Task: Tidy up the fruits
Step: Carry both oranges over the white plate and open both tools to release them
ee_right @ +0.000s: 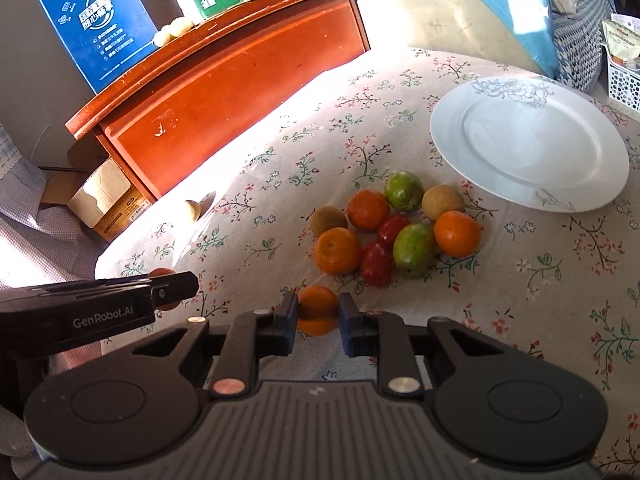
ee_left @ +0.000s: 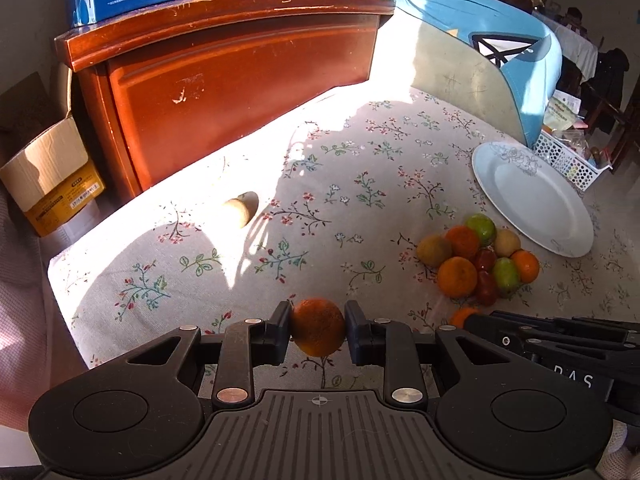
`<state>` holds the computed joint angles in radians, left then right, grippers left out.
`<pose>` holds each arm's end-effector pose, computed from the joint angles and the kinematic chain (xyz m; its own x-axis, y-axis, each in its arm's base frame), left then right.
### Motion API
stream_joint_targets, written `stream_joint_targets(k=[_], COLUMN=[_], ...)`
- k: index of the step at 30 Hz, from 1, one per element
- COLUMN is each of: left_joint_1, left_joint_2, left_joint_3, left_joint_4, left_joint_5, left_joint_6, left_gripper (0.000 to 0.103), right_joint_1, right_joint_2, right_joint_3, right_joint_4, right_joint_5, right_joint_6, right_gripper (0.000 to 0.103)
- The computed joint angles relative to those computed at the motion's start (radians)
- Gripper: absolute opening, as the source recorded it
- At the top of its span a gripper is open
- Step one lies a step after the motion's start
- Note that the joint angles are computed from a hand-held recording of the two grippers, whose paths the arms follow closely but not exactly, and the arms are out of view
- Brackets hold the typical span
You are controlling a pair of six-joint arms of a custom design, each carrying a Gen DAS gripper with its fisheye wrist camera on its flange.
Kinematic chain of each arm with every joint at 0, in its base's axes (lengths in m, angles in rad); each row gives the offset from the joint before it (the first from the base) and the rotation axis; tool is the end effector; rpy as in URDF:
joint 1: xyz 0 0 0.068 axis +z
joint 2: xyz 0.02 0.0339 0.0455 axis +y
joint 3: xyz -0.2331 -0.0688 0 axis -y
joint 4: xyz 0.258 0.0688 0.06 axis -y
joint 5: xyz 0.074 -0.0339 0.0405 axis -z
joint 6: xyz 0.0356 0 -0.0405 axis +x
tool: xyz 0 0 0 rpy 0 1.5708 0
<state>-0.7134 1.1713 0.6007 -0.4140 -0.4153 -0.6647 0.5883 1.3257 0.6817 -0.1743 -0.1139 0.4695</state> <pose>0.1892 -0.1448 0.1506 -0.7610 -0.0878 -0.6427 -0.0501 0.9958 -0.0767 0.2311 0.1590 0.1529 -0.8202 -0.0068 -0.5720 -0.2746 0.8819 0.3832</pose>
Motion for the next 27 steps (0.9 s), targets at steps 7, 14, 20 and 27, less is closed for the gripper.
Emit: stream_joint_targets(k=[7, 14, 20, 27], left_joint_1=[-0.033, -0.021, -0.024, -0.030], left_joint_2=[0.097, 0.113, 0.111, 0.125], left_joint_3=[0.083, 0.083, 0.084, 0.102], left_joint_4=[0.031, 0.027, 0.022, 0.033], left_joint_5=[0.000, 0.004, -0.003, 0.006], left_joint_6=[0.008, -0.008, -0.013, -0.011], left_gripper=[0.026, 0.026, 0.026, 0.026], right_joint_1=[-0.041, -0.046, -0.007, -0.009], right_joint_2=[-0.038, -0.041, 0.004, 0.033], right_joint_3=[-0.019, -0.031, -0.015, -0.011], right_joint_4=[-0.023, -0.013, -0.004, 0.018], right_joint_5=[-0.025, -0.070, -0.010, -0.008], right_joint_6=[-0.016, -0.017, -0.037, -0.044], right_gripper=[0.013, 0.026, 0.032, 0.028])
